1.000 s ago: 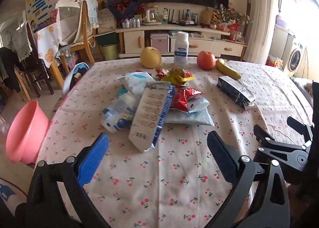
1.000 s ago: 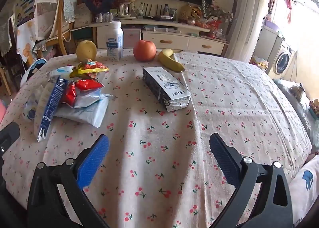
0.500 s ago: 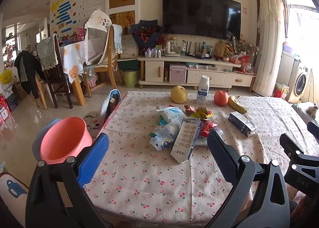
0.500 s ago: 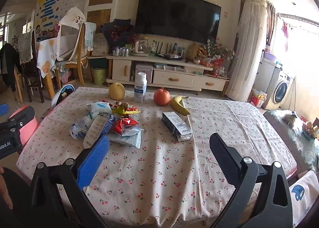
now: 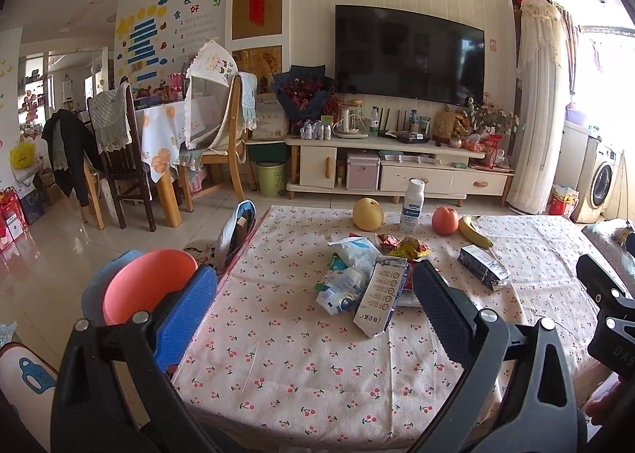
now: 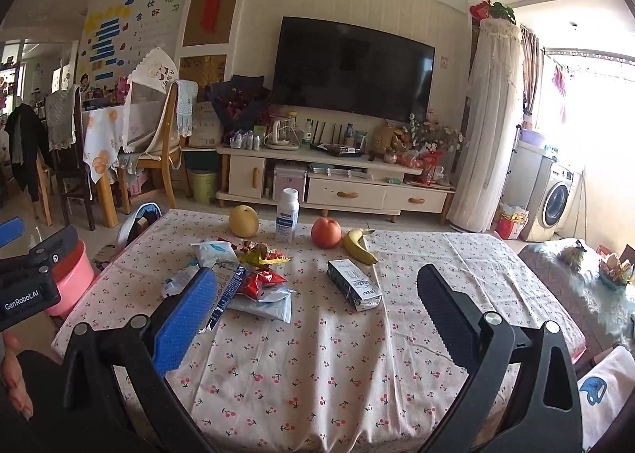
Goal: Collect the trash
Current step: 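Move the left tool toward the white milk carton on the snack pile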
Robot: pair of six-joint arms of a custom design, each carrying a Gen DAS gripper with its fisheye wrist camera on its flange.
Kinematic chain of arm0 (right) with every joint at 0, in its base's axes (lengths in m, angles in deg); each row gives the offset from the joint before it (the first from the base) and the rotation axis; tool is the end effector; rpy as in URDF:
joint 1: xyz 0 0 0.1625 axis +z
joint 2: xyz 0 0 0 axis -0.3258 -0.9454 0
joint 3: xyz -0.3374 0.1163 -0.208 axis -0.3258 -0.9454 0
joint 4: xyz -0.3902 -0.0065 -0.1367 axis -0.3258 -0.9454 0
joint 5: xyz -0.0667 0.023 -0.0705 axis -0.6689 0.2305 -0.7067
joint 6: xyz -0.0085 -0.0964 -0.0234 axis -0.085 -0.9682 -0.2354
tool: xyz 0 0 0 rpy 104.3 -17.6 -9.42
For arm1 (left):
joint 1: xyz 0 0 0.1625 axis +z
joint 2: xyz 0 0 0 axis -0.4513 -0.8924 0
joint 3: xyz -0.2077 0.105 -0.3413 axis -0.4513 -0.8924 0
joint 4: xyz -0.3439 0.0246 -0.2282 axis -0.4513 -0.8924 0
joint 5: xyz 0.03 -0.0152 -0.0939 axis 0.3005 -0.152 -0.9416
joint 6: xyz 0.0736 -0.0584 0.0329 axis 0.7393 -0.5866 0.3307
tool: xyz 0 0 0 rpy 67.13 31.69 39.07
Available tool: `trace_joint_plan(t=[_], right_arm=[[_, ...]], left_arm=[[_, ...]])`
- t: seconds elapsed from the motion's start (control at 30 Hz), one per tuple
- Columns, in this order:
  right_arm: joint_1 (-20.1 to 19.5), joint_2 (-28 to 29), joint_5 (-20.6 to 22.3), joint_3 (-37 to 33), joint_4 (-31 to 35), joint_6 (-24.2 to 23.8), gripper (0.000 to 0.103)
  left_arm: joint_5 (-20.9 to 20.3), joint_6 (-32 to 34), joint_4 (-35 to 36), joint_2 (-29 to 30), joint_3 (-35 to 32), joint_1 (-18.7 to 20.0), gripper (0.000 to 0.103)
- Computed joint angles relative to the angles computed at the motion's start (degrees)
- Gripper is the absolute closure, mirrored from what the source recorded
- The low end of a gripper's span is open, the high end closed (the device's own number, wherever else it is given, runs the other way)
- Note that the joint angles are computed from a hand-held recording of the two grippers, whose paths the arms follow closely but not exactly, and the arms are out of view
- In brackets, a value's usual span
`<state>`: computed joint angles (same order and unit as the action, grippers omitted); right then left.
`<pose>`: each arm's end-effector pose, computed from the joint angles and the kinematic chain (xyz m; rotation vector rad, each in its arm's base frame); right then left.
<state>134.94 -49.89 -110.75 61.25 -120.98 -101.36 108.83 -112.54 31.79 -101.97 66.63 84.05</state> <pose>0.4264 -0.7191 0.1527 0.7175 -1.9851 1.2005 -0.1925 -0.7048 0.3492 0.2574 1.9021 -1.3495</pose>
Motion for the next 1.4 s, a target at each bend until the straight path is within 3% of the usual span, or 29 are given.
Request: trace_joint_plan(t=[0.17,0.3,0.53,0.9,1.17,1.4], right_arm=[[-0.6,-0.9,1.9,1.5,-1.3,0.5,0.004],[-1.1,-1.8,3.3,2.7,-0.1,2.2,0.004],[-1.8,-2.5,6.0,5.5,-2.9,0.9,0.004],[-4.8,-0.8,5.2,5.0,-1.1,2.3,0.004],[-7.6,0.8,4.4,3.3,3.1,4.0,0.004],[-9.4,2.5,4.9,-0.7,8.2,5.4,0.004]], left_arm=[[-0.6,4.4,-5.4,-1.7,3.3,-0.6,0.004],[-0.5,3.3,-3.9,-1.2,2.4,-0.6,0.004],[-0.9,2.5,-1.7,0.5,0.4,-0.2,0.004],[-0.6,-0.8,6.1,6.7,-7.8,2.1,0.004],[7.6,-7.4,15.8,11.6,-15.8,6.1,0.004],[13.9,-6.6,20.5,16.4,-23.7,8.8,0.004]])
